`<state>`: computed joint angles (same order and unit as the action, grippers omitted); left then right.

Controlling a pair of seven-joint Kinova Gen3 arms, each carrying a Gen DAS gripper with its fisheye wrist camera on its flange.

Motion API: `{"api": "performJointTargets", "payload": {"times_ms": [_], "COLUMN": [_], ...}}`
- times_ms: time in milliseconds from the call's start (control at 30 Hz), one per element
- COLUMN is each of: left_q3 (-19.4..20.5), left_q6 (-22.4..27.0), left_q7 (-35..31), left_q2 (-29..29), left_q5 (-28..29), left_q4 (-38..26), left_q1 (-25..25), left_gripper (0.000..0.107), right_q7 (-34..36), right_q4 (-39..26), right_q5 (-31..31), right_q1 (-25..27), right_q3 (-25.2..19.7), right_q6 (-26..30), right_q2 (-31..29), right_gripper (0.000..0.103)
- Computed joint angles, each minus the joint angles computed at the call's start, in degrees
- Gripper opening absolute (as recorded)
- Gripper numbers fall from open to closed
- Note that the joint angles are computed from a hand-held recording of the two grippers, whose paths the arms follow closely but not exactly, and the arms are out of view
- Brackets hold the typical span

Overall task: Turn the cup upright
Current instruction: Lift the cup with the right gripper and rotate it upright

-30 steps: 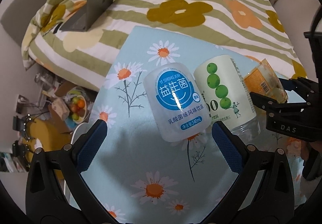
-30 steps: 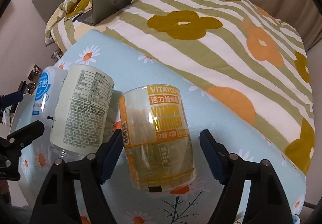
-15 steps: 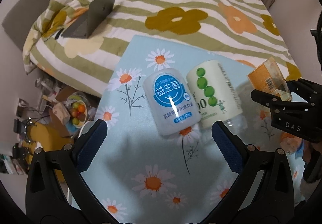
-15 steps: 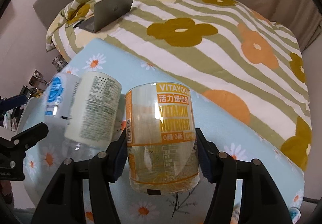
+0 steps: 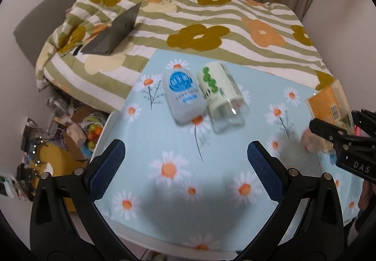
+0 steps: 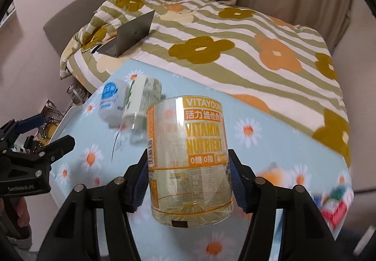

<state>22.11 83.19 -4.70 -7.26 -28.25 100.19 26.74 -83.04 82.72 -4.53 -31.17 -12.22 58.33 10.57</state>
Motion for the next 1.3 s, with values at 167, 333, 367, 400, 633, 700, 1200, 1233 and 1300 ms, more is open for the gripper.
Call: {"api": "performJointTargets", "payload": {"times_ms": [167,333,367,400,633,700,1200,1233,1300], "left_q3": [4.89,4.75,4.5,4.17,0.97,0.56,0.94,1.05,1.19], "left_q6": [4.78,4.31,3.98,3.46,-3.16,-5.24,-11.05,-11.15,-11.37], "left_q7": [8.13,13.93,14.46,14.75,13.02,12.51,6.65,6.48,6.18], "left_q2": [2.54,4.73,5.21,5.68,6.23,5.87,2.51,2.41,2.17], "left_q5": [-2.08,-1.82,-1.79,-1.6,0.59,1.3,4.09,4.18,4.35], "left_q4": [-1.29,0.16,0.41,0.72,5.31,6.83,11.52,11.54,11.59], "left_q1": [4.87,10.39,11.26,12.06,13.86,13.64,10.31,10.04,9.54], "left_gripper": [0.103,0.103,0.103,0.103,0.103,0.103,0.103,0.103,0.103], "right_q7": [-1.3,-5.41,-6.0,-6.97,-15.97,-19.4,-37.27,-37.9,-38.24], "right_q4": [9.35,16.51,17.36,18.61,24.78,25.98,27.19,27.23,27.18], "right_q5": [-2.08,-1.39,-1.48,-1.61,-2.57,-1.81,8.81,9.12,8.98], "right_q1": [2.23,3.49,3.68,3.86,4.11,3.87,-0.33,-0.57,-0.71], "right_q3": [0.43,0.09,0.02,-0.08,-1.01,-1.37,-2.49,-2.53,-2.41], "right_q6": [-2.19,-4.17,-4.36,-4.7,-7.45,-8.92,-12.95,-12.97,-12.73], "right_q2": [-7.81,-12.71,-13.13,-13.66,-13.74,-13.39,-9.83,-9.82,-9.85], "right_gripper": [0.057,0.057,0.057,0.057,0.057,0.057,0.057,0.057,0.057]}}
